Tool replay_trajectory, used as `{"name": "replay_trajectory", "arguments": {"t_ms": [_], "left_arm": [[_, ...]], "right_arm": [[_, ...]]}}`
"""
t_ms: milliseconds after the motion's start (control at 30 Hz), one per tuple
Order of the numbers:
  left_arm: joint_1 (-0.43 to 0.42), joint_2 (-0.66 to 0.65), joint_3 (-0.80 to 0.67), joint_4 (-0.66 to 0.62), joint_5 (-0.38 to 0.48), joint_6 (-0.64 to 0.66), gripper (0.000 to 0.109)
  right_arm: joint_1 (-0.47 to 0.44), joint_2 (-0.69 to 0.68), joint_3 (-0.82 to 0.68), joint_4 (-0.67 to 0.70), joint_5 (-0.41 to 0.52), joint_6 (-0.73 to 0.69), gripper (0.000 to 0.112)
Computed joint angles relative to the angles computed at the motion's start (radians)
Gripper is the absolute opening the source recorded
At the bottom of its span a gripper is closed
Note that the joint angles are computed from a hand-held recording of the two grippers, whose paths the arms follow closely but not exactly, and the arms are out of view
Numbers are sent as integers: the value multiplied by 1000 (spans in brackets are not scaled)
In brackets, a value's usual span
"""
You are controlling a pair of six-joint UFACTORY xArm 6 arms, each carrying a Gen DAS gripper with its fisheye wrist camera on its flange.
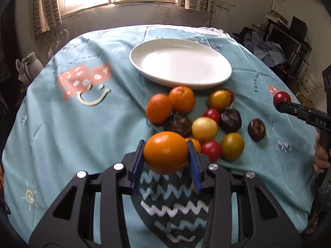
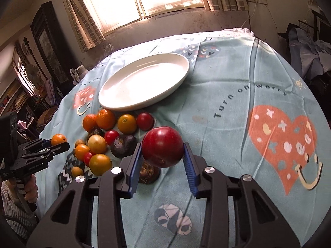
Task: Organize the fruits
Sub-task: 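Carry the orange and apple over the white plate and open both grippers, then lower the left gripper onto another orange and close it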
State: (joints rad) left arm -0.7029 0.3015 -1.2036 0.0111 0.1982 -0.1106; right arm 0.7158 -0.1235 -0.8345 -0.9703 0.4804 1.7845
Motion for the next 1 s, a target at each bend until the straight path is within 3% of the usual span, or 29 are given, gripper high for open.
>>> {"name": "replay_trajectory", "arguments": {"t_ms": [300,433,467,500,533,733,833,1000], "left_arm": [[-9,401,-665,-70,241,2,40],[1,532,-844,-85,304,-24,42],[2,541,-850,-95,292,-18,47],[2,537,-837,-108,269,-5,63],[1,531,-823,-109,250,3,70],[8,437,-677,-123,181,24,70],[30,323,-490,-10,76,-103,81],[70,172,-221,210,-43,-340,83]], "right_arm": [[-154,308,-331,160,-119,-228,39],[-189,404,-400,233,-142,-293,44],[-194,408,-398,219,-150,-278,57],[-197,402,-392,172,-149,-239,67],[-196,391,-387,101,-138,-181,67],[-177,298,-331,-61,-127,-32,67],[-121,214,-277,-141,-55,41,67],[-1,104,-164,-278,104,223,81]]}}
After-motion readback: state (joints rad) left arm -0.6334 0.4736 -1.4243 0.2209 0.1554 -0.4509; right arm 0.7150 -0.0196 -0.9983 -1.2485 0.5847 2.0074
